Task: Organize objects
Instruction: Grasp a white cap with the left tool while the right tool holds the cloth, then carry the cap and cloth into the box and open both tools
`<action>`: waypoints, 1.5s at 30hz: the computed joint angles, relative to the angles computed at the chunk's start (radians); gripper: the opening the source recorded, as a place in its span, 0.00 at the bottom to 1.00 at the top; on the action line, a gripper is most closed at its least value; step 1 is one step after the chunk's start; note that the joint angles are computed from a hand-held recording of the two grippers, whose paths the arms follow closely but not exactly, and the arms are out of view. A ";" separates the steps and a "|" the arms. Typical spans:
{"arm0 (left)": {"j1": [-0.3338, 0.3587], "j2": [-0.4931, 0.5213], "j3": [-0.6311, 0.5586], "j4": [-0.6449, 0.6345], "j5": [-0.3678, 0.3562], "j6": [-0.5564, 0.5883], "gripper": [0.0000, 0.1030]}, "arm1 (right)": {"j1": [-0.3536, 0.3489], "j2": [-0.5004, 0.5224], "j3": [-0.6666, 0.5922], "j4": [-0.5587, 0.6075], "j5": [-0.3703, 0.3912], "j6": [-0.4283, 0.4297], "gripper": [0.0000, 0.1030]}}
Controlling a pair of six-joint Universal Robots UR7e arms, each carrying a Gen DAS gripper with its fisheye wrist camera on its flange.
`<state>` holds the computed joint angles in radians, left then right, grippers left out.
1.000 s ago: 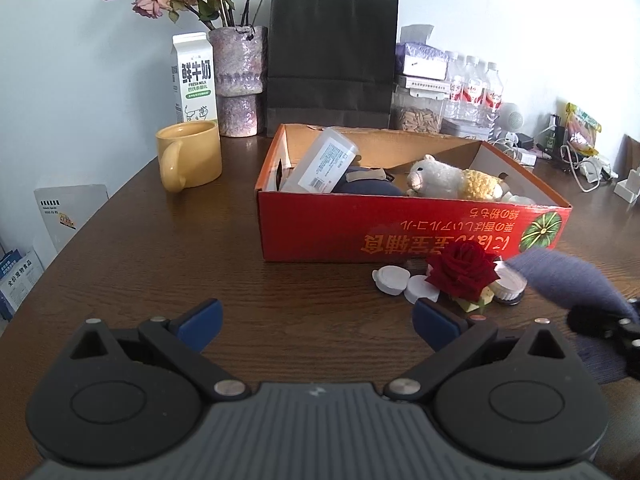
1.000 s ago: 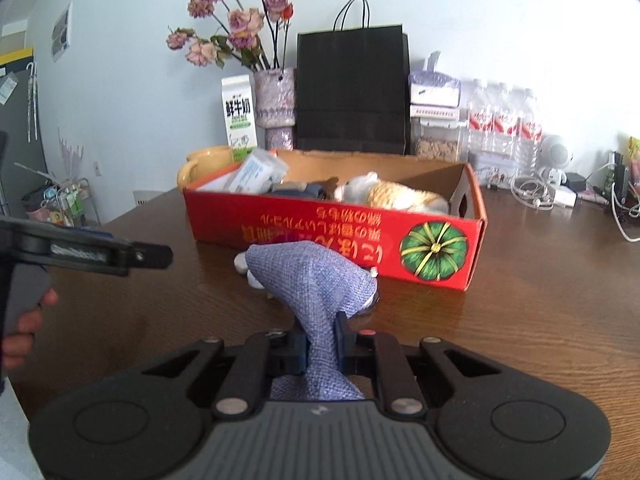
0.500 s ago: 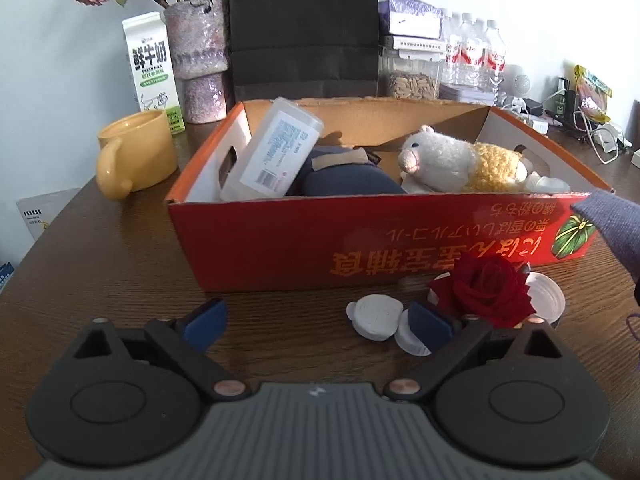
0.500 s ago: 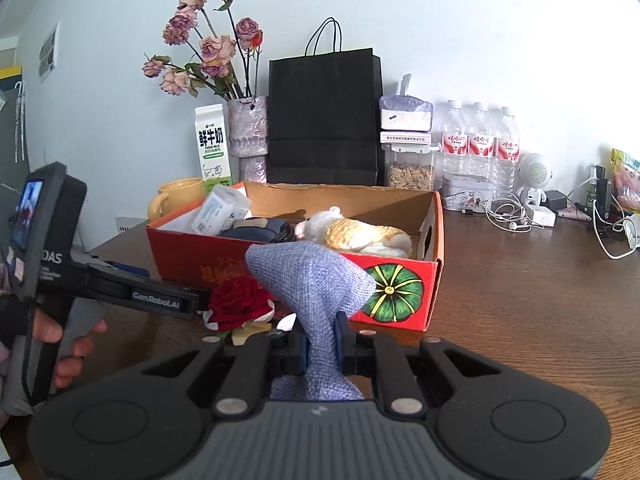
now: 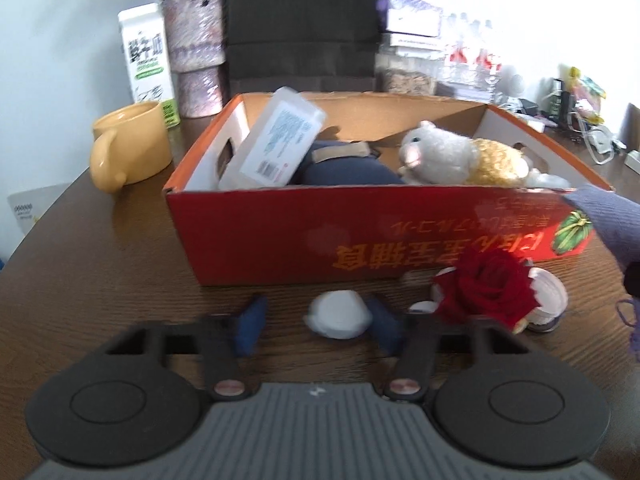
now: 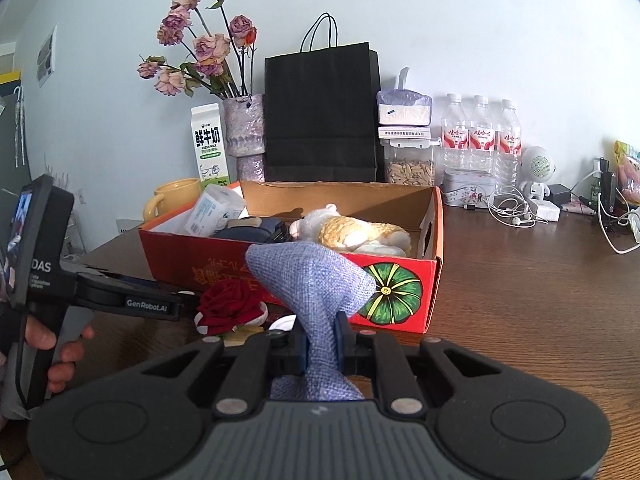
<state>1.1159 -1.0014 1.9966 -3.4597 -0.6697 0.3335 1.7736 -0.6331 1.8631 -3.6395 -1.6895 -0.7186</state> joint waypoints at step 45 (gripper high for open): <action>0.014 0.187 -0.393 -0.061 -0.154 0.140 0.32 | 0.036 0.261 -0.596 0.333 -0.005 0.024 0.51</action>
